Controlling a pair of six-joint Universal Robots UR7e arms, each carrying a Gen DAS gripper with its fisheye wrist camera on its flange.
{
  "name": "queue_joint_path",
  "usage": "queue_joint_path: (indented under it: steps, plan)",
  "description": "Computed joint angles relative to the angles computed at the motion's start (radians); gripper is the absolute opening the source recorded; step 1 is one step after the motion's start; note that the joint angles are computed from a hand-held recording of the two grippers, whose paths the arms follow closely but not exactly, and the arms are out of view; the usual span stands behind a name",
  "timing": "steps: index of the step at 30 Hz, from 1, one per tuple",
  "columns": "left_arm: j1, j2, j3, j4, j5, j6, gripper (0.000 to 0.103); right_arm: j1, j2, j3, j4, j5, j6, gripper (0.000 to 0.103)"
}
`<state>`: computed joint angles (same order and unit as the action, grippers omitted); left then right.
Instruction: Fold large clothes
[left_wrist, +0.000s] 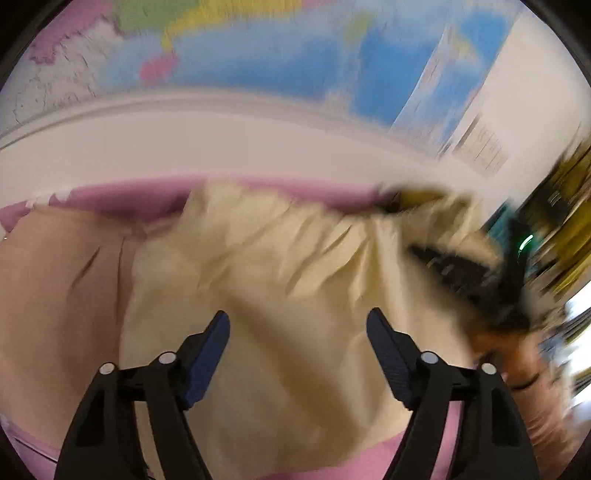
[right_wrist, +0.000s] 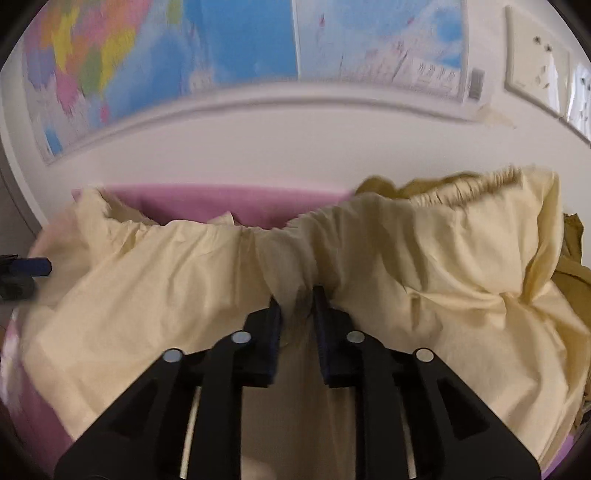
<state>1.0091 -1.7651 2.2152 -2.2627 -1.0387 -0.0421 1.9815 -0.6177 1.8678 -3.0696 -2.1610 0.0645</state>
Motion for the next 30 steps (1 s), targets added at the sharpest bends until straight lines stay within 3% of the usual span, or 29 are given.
queue_joint_path:
  steps: [1,3,5,7,10,12,14,17,18,20,22,23,24,25,27,28,30]
  plan:
    - [0.005,0.01,0.018,-0.018,0.036,0.01,0.07,-0.001,-0.008,0.011,-0.018,0.019,-0.005,0.027]
    - [0.011,-0.004,0.042,-0.055,0.041,0.043,0.069,-0.007,-0.05,0.049,-0.04,0.082,0.0,0.047]
    - [0.009,-0.067,0.063,-0.084,-0.002,0.082,0.07,-0.004,-0.114,0.127,-0.126,0.135,-0.016,0.055]
    - [-0.002,-0.135,0.086,-0.111,0.004,0.11,0.078,0.001,-0.177,0.211,-0.221,0.148,-0.037,0.065]
    - [-0.023,-0.253,0.131,-0.161,0.067,0.157,0.085,-0.015,-0.305,0.388,-0.372,0.166,-0.016,0.07]
    - [-0.023,-0.311,0.151,-0.167,0.117,0.173,0.088,-0.043,-0.374,0.475,-0.409,0.161,0.01,0.074]
    - [0.008,-0.336,0.149,-0.132,0.109,0.184,0.089,-0.072,-0.424,0.56,-0.417,0.134,0.041,0.076]
    - [0.025,-0.338,0.169,-0.104,0.077,0.181,0.09,-0.129,-0.449,0.627,-0.41,0.169,0.065,0.076]
    - [0.039,-0.318,0.176,-0.119,0.053,0.2,0.096,-0.145,-0.463,0.655,-0.415,0.185,0.047,0.077]
    - [0.043,-0.292,0.2,-0.151,0.062,0.23,0.096,-0.173,-0.435,0.666,-0.449,0.2,0.02,0.079]
    - [0.07,-0.269,0.214,-0.169,0.039,0.248,0.096,-0.199,-0.415,0.677,-0.467,0.237,0.004,0.077]
    - [0.095,-0.253,0.21,-0.175,0.005,0.251,0.095,-0.225,-0.401,0.677,-0.483,0.29,-0.002,0.067]
    - [0.116,-0.235,0.208,-0.179,-0.026,0.235,0.085,-0.242,-0.4,0.682,-0.49,0.332,-0.008,0.055]
    - [0.125,-0.228,0.209,-0.181,-0.046,0.226,0.069,-0.251,-0.4,0.684,-0.505,0.359,-0.01,0.037]
    - [0.116,-0.245,0.218,-0.184,-0.057,0.188,0.045,-0.269,-0.444,0.705,-0.5,0.44,-0.002,0.014]
    - [0.111,-0.261,0.212,-0.162,-0.066,0.164,0.031,-0.264,-0.467,0.714,-0.503,0.458,-0.001,0.01]
    - [0.116,-0.298,0.182,-0.092,-0.114,0.113,0.021,-0.236,-0.565,0.745,-0.477,0.489,0.014,0.006]
